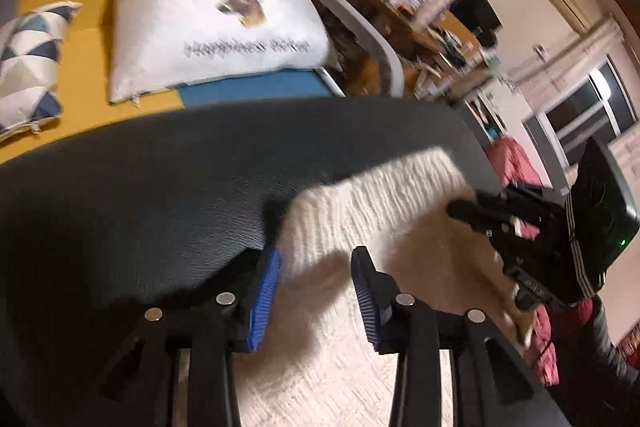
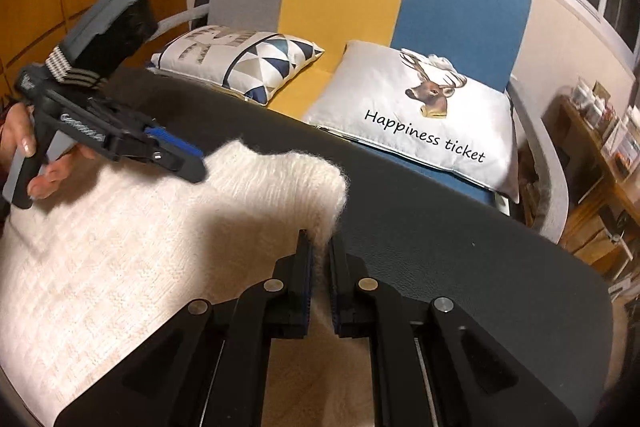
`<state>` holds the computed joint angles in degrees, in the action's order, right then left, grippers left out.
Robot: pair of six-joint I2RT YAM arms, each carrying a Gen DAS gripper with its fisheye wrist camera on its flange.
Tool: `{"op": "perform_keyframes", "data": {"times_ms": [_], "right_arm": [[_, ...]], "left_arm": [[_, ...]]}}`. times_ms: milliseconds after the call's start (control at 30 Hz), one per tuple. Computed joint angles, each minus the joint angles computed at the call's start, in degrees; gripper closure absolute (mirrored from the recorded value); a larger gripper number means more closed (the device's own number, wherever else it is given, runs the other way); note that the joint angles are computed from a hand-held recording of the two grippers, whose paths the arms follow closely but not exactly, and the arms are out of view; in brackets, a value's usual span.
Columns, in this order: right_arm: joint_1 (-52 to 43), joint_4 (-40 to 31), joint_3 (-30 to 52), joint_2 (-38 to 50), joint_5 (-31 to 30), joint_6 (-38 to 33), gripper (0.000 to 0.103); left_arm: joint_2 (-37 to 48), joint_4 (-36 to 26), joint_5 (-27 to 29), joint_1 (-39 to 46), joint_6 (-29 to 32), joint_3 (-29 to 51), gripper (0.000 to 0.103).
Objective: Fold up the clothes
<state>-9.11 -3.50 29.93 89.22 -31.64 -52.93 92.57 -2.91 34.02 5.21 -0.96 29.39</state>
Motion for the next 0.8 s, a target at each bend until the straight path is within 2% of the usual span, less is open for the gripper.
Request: {"op": "perform_keyframes", "data": {"times_ms": [33, 67, 133, 233, 300, 333, 400, 467, 500, 533, 567, 600, 667, 733, 767, 800], "right_arm": [[0.1, -0.2, 0.0, -0.4, -0.1, 0.0, 0.095], [0.2, -0.4, -0.1, -0.8, -0.2, 0.0, 0.095], [-0.4, -0.1, -0.8, -2.0, -1.1, 0.1, 0.095], [-1.2, 0.7, -1.8, -3.4, -2.0, 0.3, 0.095], [-1.4, 2.6, -2.5, -3.0, -1.8, 1.1, 0.095], [-1.2, 4.1, -2.5, -1.8, -1.2, 2.0, 0.095], [0.5, 8.2, -1.8, 2.9, 1.5, 5.3, 0.095], [4.4, 13.3, -0.8, 8.9, 7.1, 8.9, 0.095], [6.3, 15.3, 0.1, 12.2, 9.9, 10.6, 0.095], [7.0, 16.3, 0.8, 14.2, 10.7, 12.0, 0.093], [6.9, 18.0, 0.8, 14.5, 10.1, 13.8, 0.089], [6.4, 15.3, 2.4, 14.7, 9.8, 14.8, 0.087], [4.2, 9.7, 5.3, 14.3, 7.4, 16.4, 0.086], [0.8, 9.2, 3.5, 9.7, 4.2, 16.0, 0.086], [-0.7, 10.1, 1.4, 6.3, 2.6, 15.3, 0.086], [-2.4, 9.3, -0.5, 2.2, 0.0, 14.1, 0.086]], "left_arm": [[0.1, -0.1, -0.7, -0.7, -0.4, 0.3, 0.065], [-0.3, 0.1, -2.1, -1.5, -0.9, 0.2, 0.074], [-4.0, 2.0, -9.4, -5.2, -1.9, -2.8, 0.099], [-14.7, 6.8, -21.6, -12.7, -6.1, -10.4, 0.1], [-21.5, 9.6, -32.1, -18.1, -11.4, -14.9, 0.1], [-21.8, 10.8, -38.2, -21.7, -13.4, -15.6, 0.1], [-15.6, 13.6, -48.9, -28.1, -15.9, -14.4, 0.1], [-5.6, 15.1, -54.7, -31.1, -16.4, -10.2, 0.099], [-3.3, 14.4, -54.9, -31.2, -16.1, -8.3, 0.099], [-3.9, 13.9, -52.1, -29.9, -16.6, -7.8, 0.099], [-5.3, 13.0, -48.1, -27.8, -16.7, -7.5, 0.094], [-8.2, 12.2, -42.8, -24.1, -17.6, -8.5, 0.093], [-18.6, 11.3, -33.7, -17.1, -20.0, -13.8, 0.093], [-31.5, 6.8, -26.4, -10.3, -19.6, -18.6, 0.093], [-38.1, 2.8, -24.1, -7.4, -18.7, -20.4, 0.093], [-43.4, -1.1, -25.2, -6.6, -17.9, -21.8, 0.093]]}}
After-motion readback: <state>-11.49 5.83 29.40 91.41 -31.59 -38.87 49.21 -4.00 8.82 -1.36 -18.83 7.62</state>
